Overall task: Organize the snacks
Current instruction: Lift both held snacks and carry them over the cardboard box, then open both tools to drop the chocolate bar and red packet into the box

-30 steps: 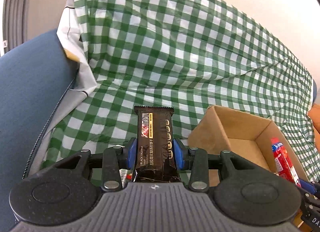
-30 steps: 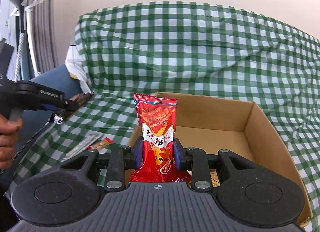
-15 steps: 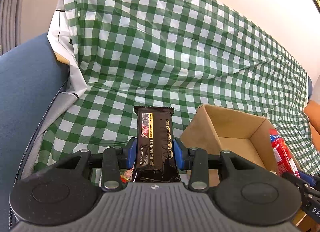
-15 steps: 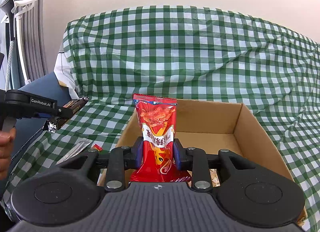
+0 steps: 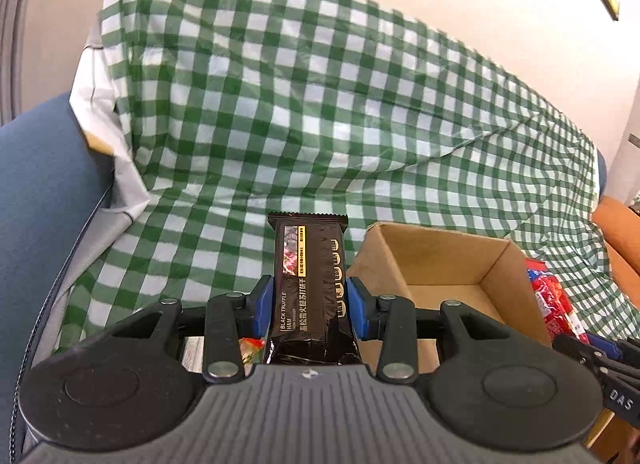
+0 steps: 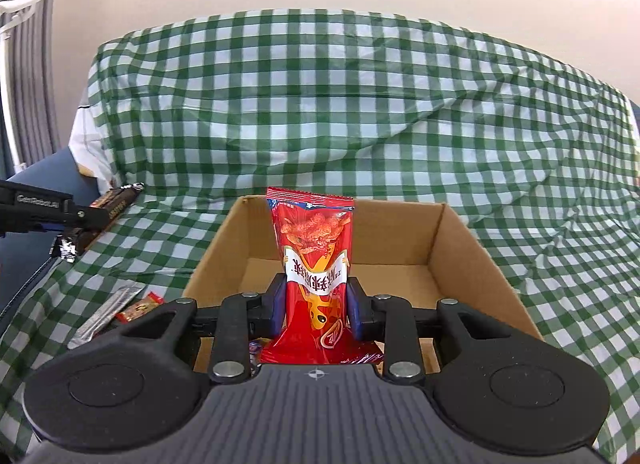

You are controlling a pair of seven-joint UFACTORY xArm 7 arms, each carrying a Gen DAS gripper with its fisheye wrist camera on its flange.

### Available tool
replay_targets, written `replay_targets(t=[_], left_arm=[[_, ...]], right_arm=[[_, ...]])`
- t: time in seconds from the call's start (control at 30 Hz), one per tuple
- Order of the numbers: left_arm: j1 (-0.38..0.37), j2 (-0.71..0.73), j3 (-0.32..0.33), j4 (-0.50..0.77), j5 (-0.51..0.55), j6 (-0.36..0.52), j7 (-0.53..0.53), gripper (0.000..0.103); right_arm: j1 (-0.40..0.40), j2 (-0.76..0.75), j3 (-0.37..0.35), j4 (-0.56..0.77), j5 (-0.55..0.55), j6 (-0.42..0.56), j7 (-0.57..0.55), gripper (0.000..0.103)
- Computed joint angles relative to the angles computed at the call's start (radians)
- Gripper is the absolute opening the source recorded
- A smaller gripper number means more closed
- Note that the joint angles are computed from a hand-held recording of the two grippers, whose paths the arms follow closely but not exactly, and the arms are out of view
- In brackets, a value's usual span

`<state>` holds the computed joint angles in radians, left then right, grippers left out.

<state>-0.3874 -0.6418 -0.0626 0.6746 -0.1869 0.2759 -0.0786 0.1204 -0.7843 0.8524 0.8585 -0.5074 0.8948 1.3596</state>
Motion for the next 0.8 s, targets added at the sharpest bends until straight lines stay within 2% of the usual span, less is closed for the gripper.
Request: replay_targets(t=[0.27, 0.8], left_arm=[[-0.074, -0.005, 0.022, -0.019, -0.015, -0.081, 0.049, 0.043], [-0.164, 0.034, 0.037, -0.008, -0.033, -0.146, 0.087, 0.043]], right_arm=[[-0.038, -0.013, 0.03, 0.022, -0.003, 0.079, 0.036, 0.032], [-0.073, -0.013, 0.061, 0.045, -0.006, 0.149, 0.052, 0.032]])
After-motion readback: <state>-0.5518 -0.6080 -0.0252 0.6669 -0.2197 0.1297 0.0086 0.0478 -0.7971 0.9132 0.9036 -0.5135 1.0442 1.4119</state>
